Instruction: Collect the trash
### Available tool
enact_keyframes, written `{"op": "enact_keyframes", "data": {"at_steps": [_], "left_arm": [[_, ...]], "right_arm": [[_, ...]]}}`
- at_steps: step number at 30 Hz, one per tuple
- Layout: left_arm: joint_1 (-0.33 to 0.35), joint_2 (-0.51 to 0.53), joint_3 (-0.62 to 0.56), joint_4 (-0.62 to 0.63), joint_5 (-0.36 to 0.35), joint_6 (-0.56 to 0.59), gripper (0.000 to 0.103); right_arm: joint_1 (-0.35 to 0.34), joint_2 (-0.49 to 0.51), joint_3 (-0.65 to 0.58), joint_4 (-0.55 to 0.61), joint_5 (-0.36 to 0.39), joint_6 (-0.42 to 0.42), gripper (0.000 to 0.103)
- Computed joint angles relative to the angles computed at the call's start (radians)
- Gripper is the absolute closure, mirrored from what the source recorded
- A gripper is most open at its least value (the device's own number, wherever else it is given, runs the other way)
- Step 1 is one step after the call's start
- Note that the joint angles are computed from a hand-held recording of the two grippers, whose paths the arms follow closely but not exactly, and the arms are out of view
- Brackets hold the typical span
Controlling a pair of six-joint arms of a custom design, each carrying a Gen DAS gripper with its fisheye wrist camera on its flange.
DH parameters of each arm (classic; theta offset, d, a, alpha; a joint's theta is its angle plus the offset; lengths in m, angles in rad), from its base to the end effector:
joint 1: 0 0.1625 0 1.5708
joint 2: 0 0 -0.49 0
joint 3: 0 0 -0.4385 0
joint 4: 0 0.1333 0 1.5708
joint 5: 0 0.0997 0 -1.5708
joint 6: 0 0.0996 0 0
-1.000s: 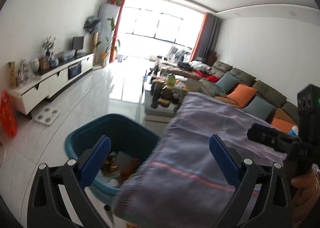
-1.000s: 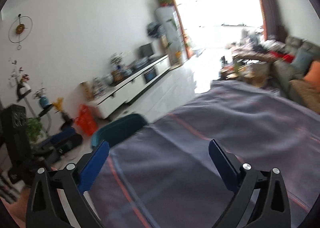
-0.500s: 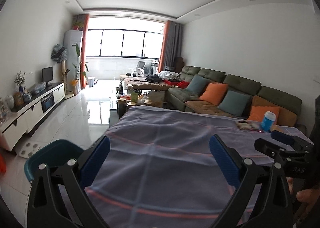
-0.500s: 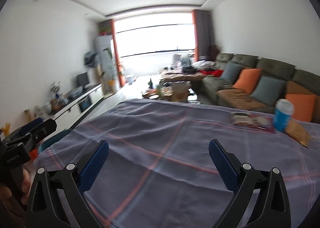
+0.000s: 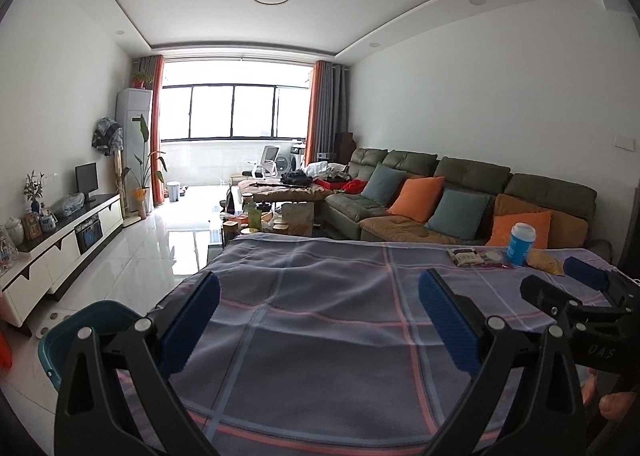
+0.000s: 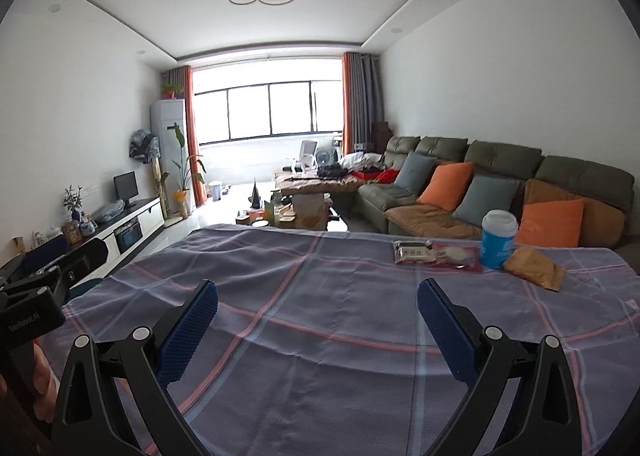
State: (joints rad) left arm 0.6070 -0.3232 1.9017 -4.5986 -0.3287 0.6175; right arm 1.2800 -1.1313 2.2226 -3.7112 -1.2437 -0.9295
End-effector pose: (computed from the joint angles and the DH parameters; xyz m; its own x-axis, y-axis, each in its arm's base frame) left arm -0.2852 -0.4751 -0.0253 -0.7217 -0.1807 -0.6683 0.6346 0.2131 -0.7429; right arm 0.0029 -0.5669 0.2563 -0.7050 -0.3798 0.5989 -0.7055 0.2893 -0.6470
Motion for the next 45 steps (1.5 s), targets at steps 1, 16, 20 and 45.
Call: {"op": "enact_keyframes", "data": {"at_steps": [1, 16, 20, 45], "left_arm": [[0.0, 0.004, -0.006, -0.009, -0.003, 0.012, 0.004], [-0.006, 0.021, -0.012, -0.053, -0.027, 0.051, 0.004], [-0.005, 0.024, -0.018, -0.071, -0.03, 0.078, 0.003], [-0.013, 0.035, -0.035, -0.119, -0.025, 0.147, 0.003]], "right_arm": [[-0.001, -0.001, 0.003, -0.009, 0.003, -0.001, 0.004], [-0.005, -0.005, 0.017, -0.069, 0.021, -0.002, 0.004], [-0.005, -0.004, 0.016, -0.071, 0.018, -0.002, 0.004], [-0.001, -0.006, 0.015, -0.076, 0.018, 0.006, 0.004]]}}
